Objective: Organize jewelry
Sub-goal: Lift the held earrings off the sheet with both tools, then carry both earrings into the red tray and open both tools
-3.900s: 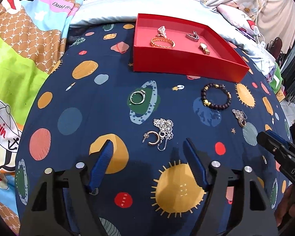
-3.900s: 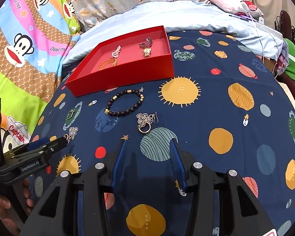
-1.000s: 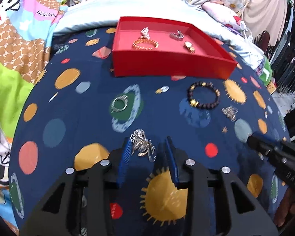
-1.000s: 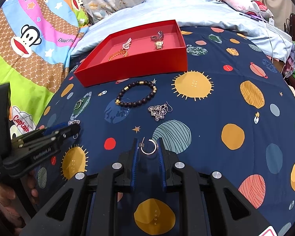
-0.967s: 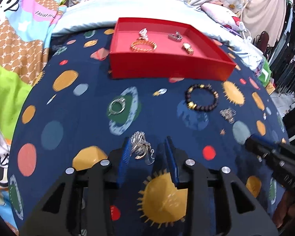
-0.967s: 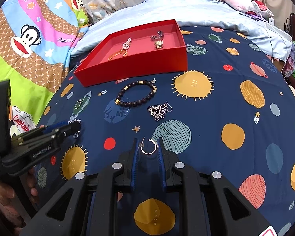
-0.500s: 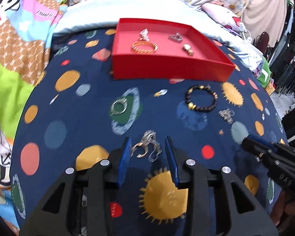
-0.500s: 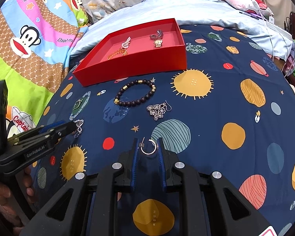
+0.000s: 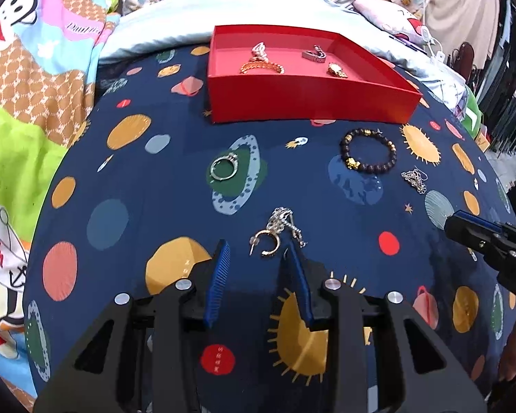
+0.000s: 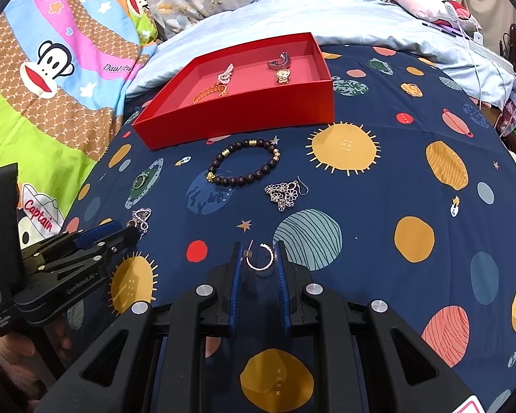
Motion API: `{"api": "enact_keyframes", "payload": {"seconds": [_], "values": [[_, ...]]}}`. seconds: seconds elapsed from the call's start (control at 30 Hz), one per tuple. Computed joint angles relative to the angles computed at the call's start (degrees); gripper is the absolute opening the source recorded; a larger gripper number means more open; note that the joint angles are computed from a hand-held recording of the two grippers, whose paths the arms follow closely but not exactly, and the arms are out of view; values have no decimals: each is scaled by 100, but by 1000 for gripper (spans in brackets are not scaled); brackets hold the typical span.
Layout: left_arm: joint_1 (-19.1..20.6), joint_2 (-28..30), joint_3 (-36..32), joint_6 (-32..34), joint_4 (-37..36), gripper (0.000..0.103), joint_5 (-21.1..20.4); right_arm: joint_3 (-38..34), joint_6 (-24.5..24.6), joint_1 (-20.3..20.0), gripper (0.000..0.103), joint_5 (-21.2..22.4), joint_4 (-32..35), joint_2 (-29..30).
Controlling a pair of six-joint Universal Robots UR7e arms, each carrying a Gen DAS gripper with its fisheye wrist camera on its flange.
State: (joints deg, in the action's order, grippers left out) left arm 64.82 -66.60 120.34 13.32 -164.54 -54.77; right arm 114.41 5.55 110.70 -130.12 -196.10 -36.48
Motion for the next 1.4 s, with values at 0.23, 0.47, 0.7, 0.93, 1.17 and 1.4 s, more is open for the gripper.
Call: {"api": "enact_keyframes", "payload": {"seconds": [0.23, 0.47, 0.7, 0.93, 1.17, 1.4], "values": [[-1, 106, 12, 219, -296, 18, 34, -8, 20, -5, 17, 7, 16, 4], [29, -30, 28, 141, -75, 18, -83, -3, 27, -17, 17, 11, -16, 13], [5, -291, 150, -59, 229, 18, -161, 2, -6, -17, 17, 17, -28, -4], [-101, -548, 298, -172, 383, 18, -272, 59, -27, 37, 17, 12, -59, -46], [-233, -687, 343, -257, 509, 18, -370, 92, -77, 154, 17, -10, -123, -95], [-340, -694, 250, -287, 488, 18, -412, 84, -176, 244, 17, -44, -198, -180]]}}
